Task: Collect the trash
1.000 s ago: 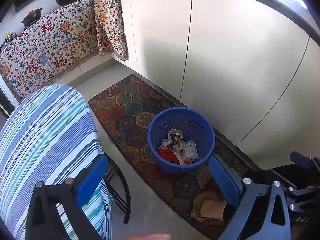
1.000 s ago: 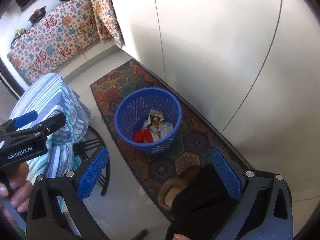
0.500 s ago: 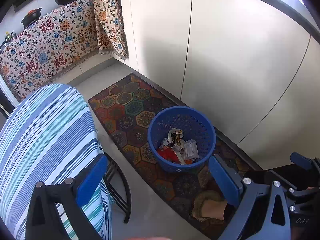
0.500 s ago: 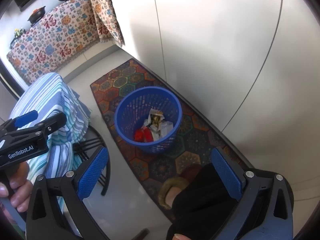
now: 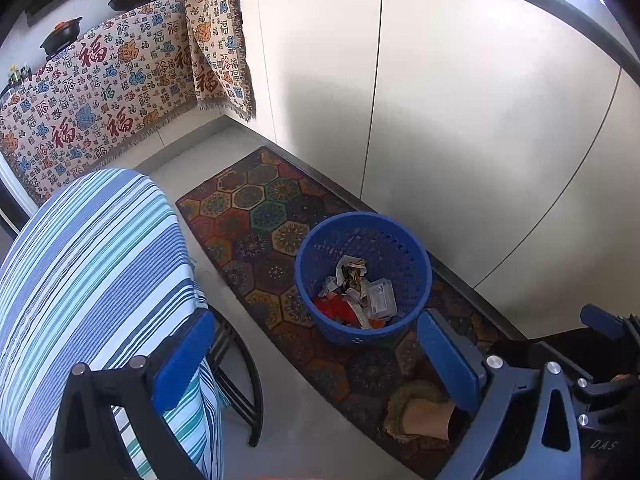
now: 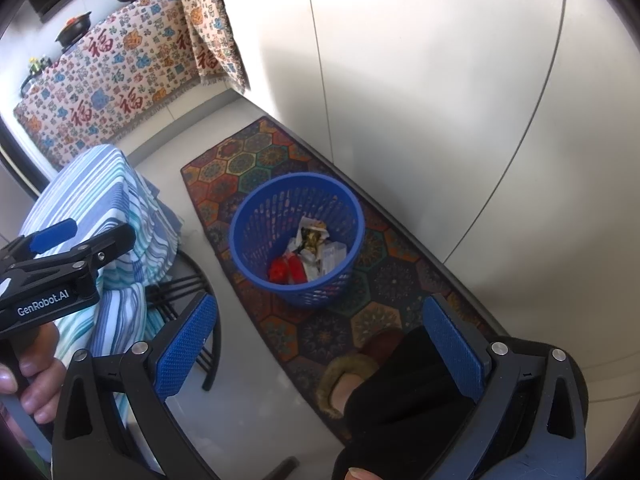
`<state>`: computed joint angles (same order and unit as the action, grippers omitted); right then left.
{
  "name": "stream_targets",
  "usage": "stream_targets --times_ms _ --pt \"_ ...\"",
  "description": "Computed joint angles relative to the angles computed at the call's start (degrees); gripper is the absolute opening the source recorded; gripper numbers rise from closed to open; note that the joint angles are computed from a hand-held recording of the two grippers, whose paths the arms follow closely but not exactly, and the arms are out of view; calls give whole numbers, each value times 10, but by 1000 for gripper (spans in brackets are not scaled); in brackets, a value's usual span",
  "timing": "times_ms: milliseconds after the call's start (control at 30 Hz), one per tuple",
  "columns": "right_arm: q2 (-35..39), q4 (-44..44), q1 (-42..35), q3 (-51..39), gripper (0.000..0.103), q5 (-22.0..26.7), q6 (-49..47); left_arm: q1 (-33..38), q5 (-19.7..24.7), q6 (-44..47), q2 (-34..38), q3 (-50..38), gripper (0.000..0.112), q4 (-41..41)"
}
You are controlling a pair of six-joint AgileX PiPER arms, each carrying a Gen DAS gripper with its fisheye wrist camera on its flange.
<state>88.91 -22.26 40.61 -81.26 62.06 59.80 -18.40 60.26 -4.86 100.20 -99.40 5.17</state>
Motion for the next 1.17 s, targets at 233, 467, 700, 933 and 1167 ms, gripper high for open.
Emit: stream_targets --times_ms 233,467,700,933,1167 --pt "0 1 0 1 103 0 0 2 3 5 0 -1 103 -4" --pt "-1 2 -2 2 103 -1 -2 2 5 8 1 -2 103 -5" --pt "-2 3 -2 8 103 -4 0 4 5 12 2 -2 103 -8" --pt "-4 2 0 13 103 -6 4 -1 12 11 10 -9 103 -5" --pt "-1 3 4 19 103 -9 14 -5 6 6 10 -3 103 -3"
